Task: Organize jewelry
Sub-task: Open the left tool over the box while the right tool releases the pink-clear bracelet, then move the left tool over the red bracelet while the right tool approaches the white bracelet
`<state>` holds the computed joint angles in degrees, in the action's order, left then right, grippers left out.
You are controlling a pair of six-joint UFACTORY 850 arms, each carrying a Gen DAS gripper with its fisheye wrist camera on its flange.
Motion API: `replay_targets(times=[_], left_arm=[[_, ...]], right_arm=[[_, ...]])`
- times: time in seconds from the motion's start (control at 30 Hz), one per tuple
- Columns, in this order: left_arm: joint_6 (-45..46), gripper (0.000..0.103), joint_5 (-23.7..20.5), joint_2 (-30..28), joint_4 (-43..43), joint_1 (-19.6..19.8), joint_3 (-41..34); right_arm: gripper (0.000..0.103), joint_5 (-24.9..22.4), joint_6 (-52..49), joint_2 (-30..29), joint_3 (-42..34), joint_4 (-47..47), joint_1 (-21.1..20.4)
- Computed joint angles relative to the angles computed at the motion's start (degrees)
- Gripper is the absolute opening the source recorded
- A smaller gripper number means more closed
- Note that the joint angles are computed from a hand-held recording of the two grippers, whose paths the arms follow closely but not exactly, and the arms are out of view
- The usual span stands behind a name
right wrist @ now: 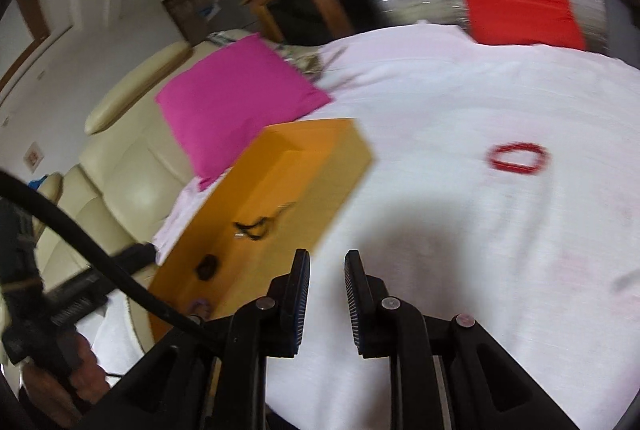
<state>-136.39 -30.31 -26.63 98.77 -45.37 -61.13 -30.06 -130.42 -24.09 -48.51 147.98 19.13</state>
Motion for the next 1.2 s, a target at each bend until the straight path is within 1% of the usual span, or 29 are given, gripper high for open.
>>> replay_targets(times=[0.07, 0.13, 0.17, 0.2, 0.27, 0.3, 0.33, 0.4, 0.5, 0.63, 0.77, 0.87, 0.93, 0.97, 1.03, 1.07, 1.1, 1.13, 1.2], left_arm=[[4.58, 0.068, -0.74, -1.42, -2.97, -1.46, -3.02], [8.26, 0.071, -0.92, -3.18, -5.2, -2.71, -6.16], [9.74, 0.072, -0.89, -3.86, -6.08, -3.07, -7.34], [12.36, 0.072, -0.92, -5.15, -7.6, -3.71, -9.4], [17.74, 0.072, -1.44, -8.17, -10.8, -4.89, -13.78], [19.69, 0.073, -1.66, -9.48, -11.87, -5.28, -15.51], [21.38, 0.073, -1.8, -10.71, -12.77, -5.66, -17.1], [25.53, 0.073, -1.96, -13.96, -15.07, -6.31, -21.41], [31.4, 0.073, -2.53, -18.89, -19.61, -6.62, -28.31], [34.58, 0.073, -2.15, -23.77, -22.66, -6.63, -35.35], [38.59, 0.073, -1.01, -28.16, -25.05, -6.49, -41.7], [40.75, 0.073, -0.32, -30.1, -25.63, -6.37, -43.9], [40.64, 0.073, 0.12, -30.89, -25.14, -6.2, -44.08], [42.21, 0.073, 0.56, -31.47, -26.74, -5.97, -44.51], [49.59, 0.073, 1.94, -32.66, -34.57, -5.17, -46.27], [52.9, 0.073, 3.47, -32.72, -38.15, -4.57, -46.61], [54.24, 0.073, 4.6, -32.5, -39.33, -4.22, -46.53], [53.92, 0.073, 5.51, -32.16, -38.76, -4.01, -46.06], [53.89, 0.073, 6.03, -31.78, -37.95, -3.61, -45.75]], right_arm=[[0.02, -0.38, -0.65, 1.64, 2.42, 0.8, -2.45], [0.02, -0.77, -0.51, 3.15, 4.56, 0.9, -5.29], [0.023, -0.91, -1.0, 4.02, 5.76, 1.51, -6.78], [0.026, -1.01, -1.92, 4.98, 7.08, 2.74, -8.41], [0.046, -2.07, -3.15, 6.37, 9.22, 5.29, -11.07], [0.049, -2.97, -2.86, 6.98, 10.11, 5.59, -12.32], [0.051, -4.7, -2.69, 7.64, 11.35, 6.29, -13.97], [0.051, -5.34, -2.92, 8.67, 12.66, 6.49, -16.15], [0.051, -4.73, -2.79, 9.58, 13.87, 6.72, -19.44], [0.051, -4.45, 4.1, 9.84, 14.41, 3.2, -24.35], [0.051, -3.88, 9.4, 9.66, 14.13, 1.24, -27.63], [0.051, -4.45, 10.01, 10.76, 14.99, 2.07, -30.98], [0.051, -4.85, 7.65, 11.36, 15.72, 5.56, -32.27], [0.051, -4.49, 6.77, 11.42, 15.82, 7.0, -33.0], [0.051, -2.57, 6.13, 10.76, 15.05, 8.61, -33.69], [0.051, -1.36, 5.76, 10.13, 14.42, 9.39, -33.84], [0.051, -0.42, 6.02, 9.52, 13.76, 9.41, -33.96], [0.051, 0.23, 7.07, 8.49, 12.79, 8.43, -34.12], [0.051, 1.76, 8.24, 6.71, 10.96, 6.98, -34.26]])
